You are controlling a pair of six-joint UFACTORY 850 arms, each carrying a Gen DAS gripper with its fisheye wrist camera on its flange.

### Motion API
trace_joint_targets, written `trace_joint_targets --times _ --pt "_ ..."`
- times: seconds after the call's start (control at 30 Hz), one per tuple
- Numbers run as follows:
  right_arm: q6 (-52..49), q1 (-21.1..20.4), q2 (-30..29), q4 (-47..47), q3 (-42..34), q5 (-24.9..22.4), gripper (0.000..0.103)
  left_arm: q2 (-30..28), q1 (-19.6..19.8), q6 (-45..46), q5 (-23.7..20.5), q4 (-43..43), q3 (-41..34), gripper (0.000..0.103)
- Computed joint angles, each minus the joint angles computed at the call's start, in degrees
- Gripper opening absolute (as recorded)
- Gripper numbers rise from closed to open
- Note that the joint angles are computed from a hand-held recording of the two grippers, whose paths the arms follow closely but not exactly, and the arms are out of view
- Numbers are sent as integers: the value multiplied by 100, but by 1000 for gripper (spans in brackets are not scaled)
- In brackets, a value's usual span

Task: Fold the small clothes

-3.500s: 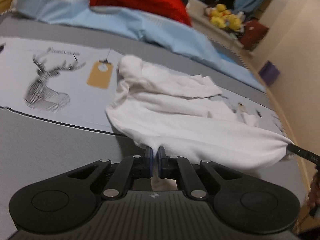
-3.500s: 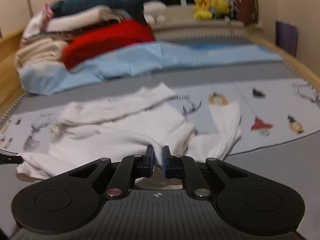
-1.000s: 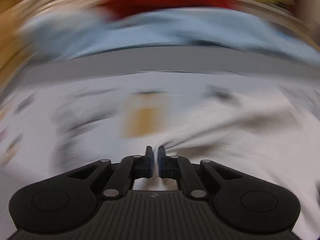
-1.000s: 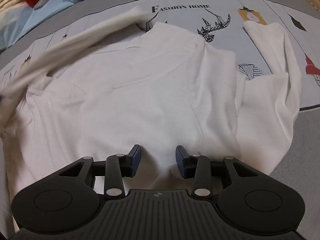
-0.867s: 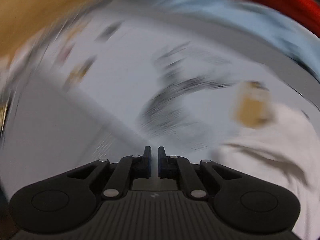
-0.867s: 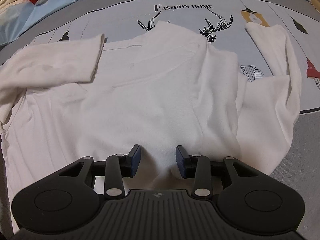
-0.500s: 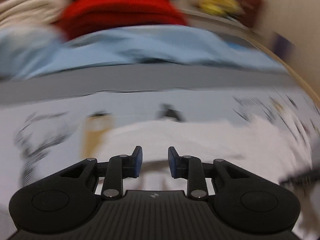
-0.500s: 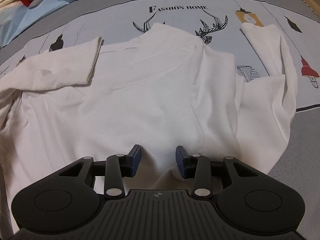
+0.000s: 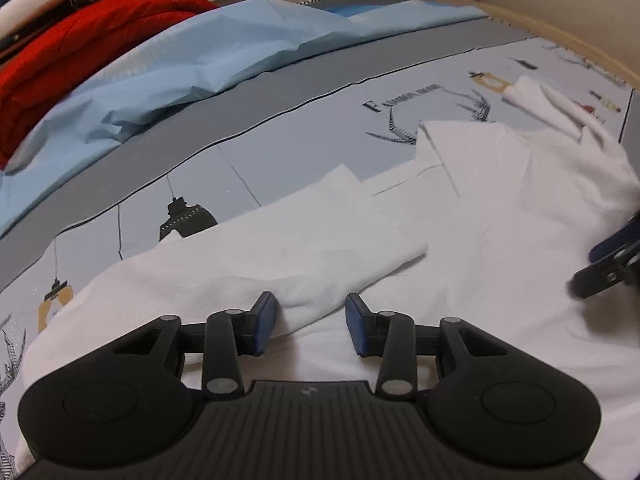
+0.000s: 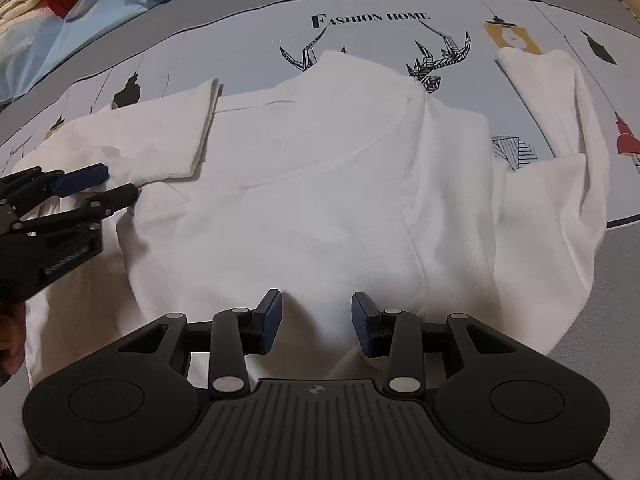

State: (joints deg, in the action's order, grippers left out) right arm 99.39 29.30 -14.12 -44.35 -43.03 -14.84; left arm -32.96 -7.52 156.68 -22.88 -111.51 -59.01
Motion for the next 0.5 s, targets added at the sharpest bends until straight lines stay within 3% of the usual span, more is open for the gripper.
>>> trace_joint_targets --times 0.03,0.07,0.2,0.33,0.43,0.5 --pt "-40 -10 -9 37 -4 8 40 -13 22 -230 7 202 -49 9" --pt "-83 -16 -18 79 -11 8 40 -17 39 -443 62 354 -112 1" --pt "-170 -2 -70 139 -55 -39 40 255 375 -623 -211 76 -201 0" --pt "-220 12 -102 171 -92 -92 40 535 1070 -1255 -574 -55 -442 0" --pt "-213 20 -101 200 -112 -127 40 500 1689 -1583 -400 -487 -808 0" --pt "-206 34 -114 205 -141 -170 40 339 2097 -1736 -21 -1012 -1170 0"
